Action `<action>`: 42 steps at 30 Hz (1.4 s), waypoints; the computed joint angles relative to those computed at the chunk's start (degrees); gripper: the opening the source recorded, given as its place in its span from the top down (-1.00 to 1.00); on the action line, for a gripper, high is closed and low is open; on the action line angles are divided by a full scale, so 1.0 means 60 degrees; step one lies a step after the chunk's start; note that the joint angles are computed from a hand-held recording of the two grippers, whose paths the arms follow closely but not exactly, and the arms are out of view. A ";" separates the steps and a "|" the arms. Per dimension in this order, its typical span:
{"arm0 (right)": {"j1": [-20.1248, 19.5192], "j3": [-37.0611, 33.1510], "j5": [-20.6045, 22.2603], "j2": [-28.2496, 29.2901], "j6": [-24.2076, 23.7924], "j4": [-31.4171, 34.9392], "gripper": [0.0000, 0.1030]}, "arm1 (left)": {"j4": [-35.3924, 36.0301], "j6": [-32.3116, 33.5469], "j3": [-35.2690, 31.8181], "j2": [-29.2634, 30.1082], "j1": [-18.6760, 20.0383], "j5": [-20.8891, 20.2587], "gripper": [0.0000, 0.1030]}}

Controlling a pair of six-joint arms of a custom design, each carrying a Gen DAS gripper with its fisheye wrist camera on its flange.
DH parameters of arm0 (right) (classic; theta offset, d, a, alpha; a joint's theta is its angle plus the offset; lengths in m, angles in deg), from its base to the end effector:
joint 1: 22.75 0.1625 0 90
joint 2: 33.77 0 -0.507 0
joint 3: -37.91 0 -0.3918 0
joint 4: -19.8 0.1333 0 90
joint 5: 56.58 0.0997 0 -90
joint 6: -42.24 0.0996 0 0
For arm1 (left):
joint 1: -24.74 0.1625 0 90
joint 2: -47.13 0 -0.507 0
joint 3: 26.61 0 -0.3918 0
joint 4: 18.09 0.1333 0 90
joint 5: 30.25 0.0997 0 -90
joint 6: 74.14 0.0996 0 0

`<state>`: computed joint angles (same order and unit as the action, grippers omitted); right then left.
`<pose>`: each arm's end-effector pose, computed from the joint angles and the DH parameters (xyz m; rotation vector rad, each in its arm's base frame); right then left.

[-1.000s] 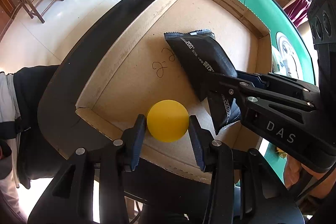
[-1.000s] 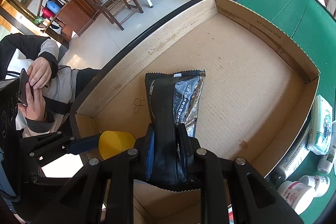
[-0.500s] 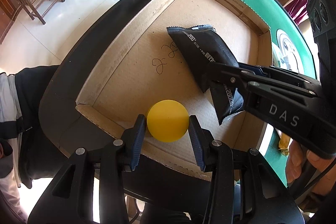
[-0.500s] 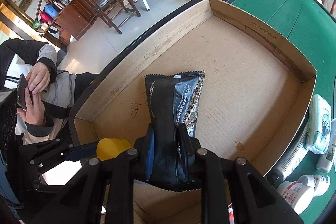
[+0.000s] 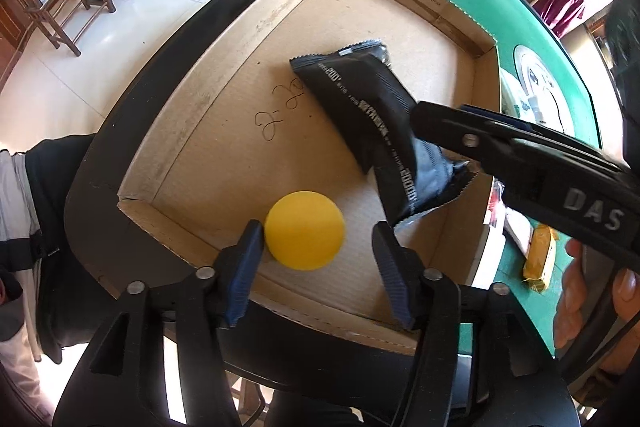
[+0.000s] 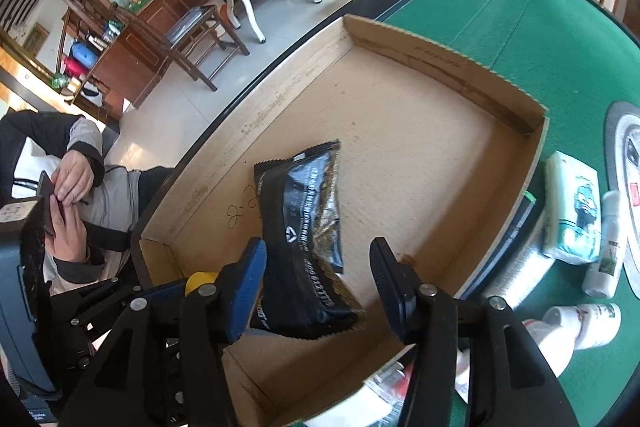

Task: Organize objects
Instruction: 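Open the right tool to drop the black bag while the left tool releases the yellow ball into the tray, then grasp the yellow wrapped packet with the right tool while the left tool grasps the white round lid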

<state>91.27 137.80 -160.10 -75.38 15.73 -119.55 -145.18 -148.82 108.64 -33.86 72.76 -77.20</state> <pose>0.3726 -0.5659 0.0548 1.2621 -2.6114 -0.2339 -0.1059 -0.4186 0.2463 -0.5455 2.3736 -0.6234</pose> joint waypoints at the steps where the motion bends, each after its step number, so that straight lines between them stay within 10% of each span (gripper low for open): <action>1: -0.0040 0.0026 0.0043 -0.0084 0.0014 -0.0048 -0.16 | 0.0006 -0.0043 -0.0021 0.0029 -0.0023 0.0008 -0.20; 26: -0.2691 0.2016 -0.0912 -0.3468 0.0938 -0.0905 -0.51 | -0.1268 0.1927 -0.0914 0.1887 -0.1106 -0.0926 -0.25; 42: -0.2222 0.1936 -0.1249 -0.2693 0.1106 -0.0915 -0.16 | -0.1334 0.3322 -0.1691 0.2526 -0.0747 -0.1360 -0.25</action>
<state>77.94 149.42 -167.59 -91.54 22.37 -125.04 -153.19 -128.89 98.49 -18.70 68.28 -85.36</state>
